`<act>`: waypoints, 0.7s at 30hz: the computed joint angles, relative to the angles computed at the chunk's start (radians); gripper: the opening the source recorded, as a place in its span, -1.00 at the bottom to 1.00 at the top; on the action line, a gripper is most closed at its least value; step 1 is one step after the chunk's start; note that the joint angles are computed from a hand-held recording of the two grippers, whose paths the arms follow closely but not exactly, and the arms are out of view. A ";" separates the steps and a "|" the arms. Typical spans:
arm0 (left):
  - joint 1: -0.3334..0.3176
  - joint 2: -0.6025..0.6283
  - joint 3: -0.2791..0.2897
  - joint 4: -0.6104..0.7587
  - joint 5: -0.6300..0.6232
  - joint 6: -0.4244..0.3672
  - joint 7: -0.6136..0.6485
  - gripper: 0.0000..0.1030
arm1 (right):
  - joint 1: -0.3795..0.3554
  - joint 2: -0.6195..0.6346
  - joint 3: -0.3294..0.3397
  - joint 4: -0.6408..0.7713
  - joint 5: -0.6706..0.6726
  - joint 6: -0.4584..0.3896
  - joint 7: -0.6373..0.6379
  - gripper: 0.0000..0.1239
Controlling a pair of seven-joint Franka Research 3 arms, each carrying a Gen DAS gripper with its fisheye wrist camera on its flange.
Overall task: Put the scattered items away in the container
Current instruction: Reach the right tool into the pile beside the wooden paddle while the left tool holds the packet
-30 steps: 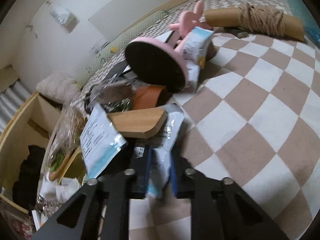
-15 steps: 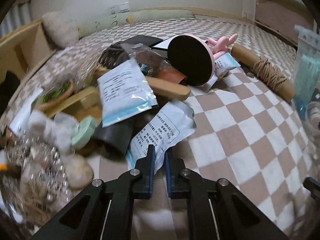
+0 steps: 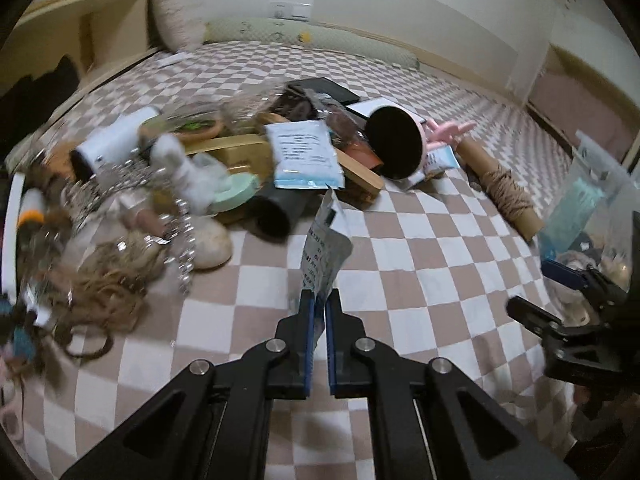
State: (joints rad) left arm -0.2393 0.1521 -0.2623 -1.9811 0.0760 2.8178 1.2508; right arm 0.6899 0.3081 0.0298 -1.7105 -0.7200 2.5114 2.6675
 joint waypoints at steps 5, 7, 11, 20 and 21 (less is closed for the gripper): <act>0.010 -0.006 0.002 -0.017 -0.023 0.020 -0.003 -0.89 | -0.032 0.093 0.003 0.112 0.121 0.140 -0.022 0.44; 0.011 -0.006 0.002 -0.021 -0.020 0.030 0.000 -0.89 | -0.056 0.153 0.018 0.176 0.235 0.204 -0.046 0.44; 0.016 -0.012 0.006 -0.034 -0.013 0.047 -0.002 -0.89 | -0.117 0.290 0.077 0.324 0.463 0.302 -0.103 0.44; 0.064 -0.020 -0.014 -0.060 -0.149 0.076 0.086 -0.89 | -0.183 0.537 0.194 0.599 0.798 0.370 -0.149 0.22; 0.066 -0.020 -0.017 -0.061 -0.164 0.077 0.098 -0.89 | -0.180 0.558 0.197 0.626 0.816 0.364 -0.158 0.21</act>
